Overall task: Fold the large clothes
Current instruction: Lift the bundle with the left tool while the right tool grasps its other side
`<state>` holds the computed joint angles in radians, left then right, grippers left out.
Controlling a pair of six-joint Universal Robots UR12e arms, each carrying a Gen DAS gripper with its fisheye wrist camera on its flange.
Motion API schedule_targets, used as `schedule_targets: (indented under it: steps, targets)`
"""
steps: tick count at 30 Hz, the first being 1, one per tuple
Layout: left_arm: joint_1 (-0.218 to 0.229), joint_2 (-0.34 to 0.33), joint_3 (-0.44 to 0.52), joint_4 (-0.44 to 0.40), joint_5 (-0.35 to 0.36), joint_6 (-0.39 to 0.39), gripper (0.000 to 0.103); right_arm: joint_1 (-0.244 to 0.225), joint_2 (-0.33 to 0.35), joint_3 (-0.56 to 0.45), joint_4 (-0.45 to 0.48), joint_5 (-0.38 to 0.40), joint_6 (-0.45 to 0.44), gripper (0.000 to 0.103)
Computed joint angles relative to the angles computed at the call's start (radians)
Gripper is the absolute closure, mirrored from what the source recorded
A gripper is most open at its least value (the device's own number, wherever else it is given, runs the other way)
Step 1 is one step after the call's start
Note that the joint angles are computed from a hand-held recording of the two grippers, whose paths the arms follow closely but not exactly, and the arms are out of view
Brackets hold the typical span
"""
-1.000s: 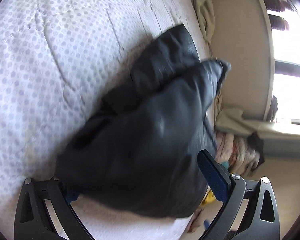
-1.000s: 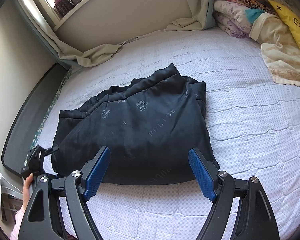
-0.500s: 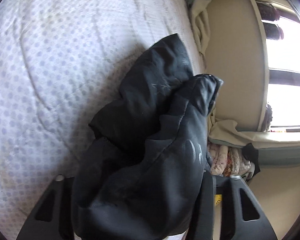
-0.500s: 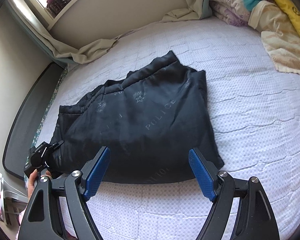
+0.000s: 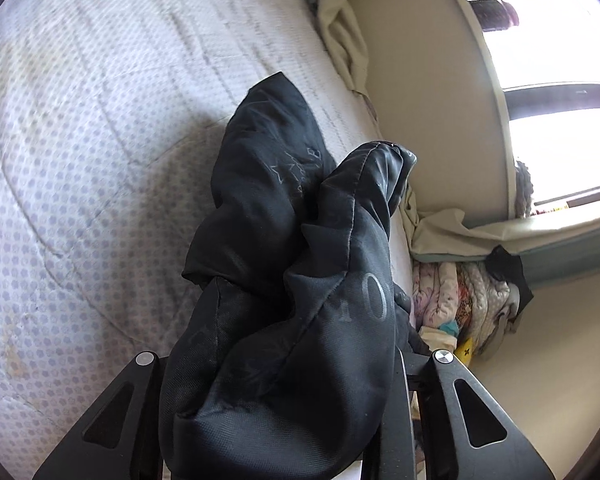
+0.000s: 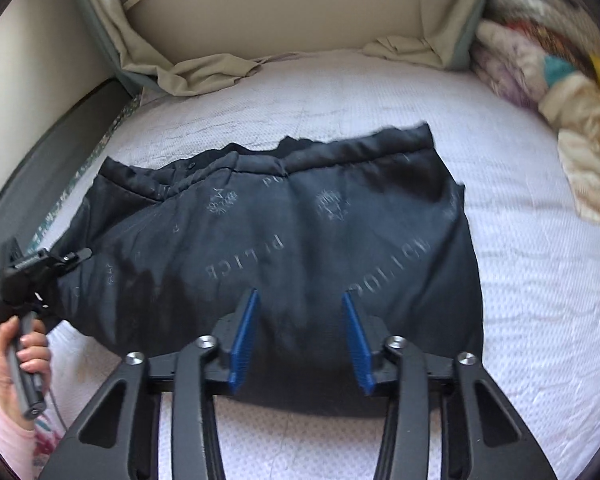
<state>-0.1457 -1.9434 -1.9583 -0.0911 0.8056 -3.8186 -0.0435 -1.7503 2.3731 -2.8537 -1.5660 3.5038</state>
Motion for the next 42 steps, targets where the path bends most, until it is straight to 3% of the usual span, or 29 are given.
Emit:
schedule_targets:
  steps: [9, 12, 14, 21, 27, 31, 36, 42]
  targets:
    - [-0.023, -0.003, 0.020, 0.019, 0.009, 0.007, 0.072, 0.026, 0.087, -0.046, -0.053, -0.015, -0.007, 0.070]
    - [-0.031, -0.005, 0.026, 0.023, 0.016, 0.012, 0.073, 0.040, 0.119, -0.062, -0.046, -0.071, 0.008, 0.070]
    - [-0.032, -0.005, 0.026, 0.028, 0.015, 0.022, 0.073, 0.032, 0.134, -0.063, -0.048, -0.081, 0.017, 0.070]
    - [-0.054, 0.002, 0.048, 0.053, 0.011, 0.058, 0.074, -0.018, 0.197, -0.061, -0.067, -0.001, 0.047, 0.070]
    - [-0.100, 0.035, 0.069, 0.045, 0.066, 0.189, 0.074, -0.022, 0.241, -0.069, -0.085, -0.006, 0.020, 0.071]
    - [-0.153, 0.062, 0.096, 0.009, 0.139, 0.309, 0.074, -0.027, 0.253, -0.069, -0.094, 0.005, 0.021, 0.071]
    - [-0.208, 0.074, 0.131, -0.020, 0.171, 0.383, 0.074, -0.048, 0.257, -0.056, -0.120, 0.051, 0.037, 0.072]
    - [-0.297, 0.076, 0.187, -0.115, 0.235, 0.494, 0.074, -0.097, 0.252, -0.032, -0.154, 0.154, 0.071, 0.074]
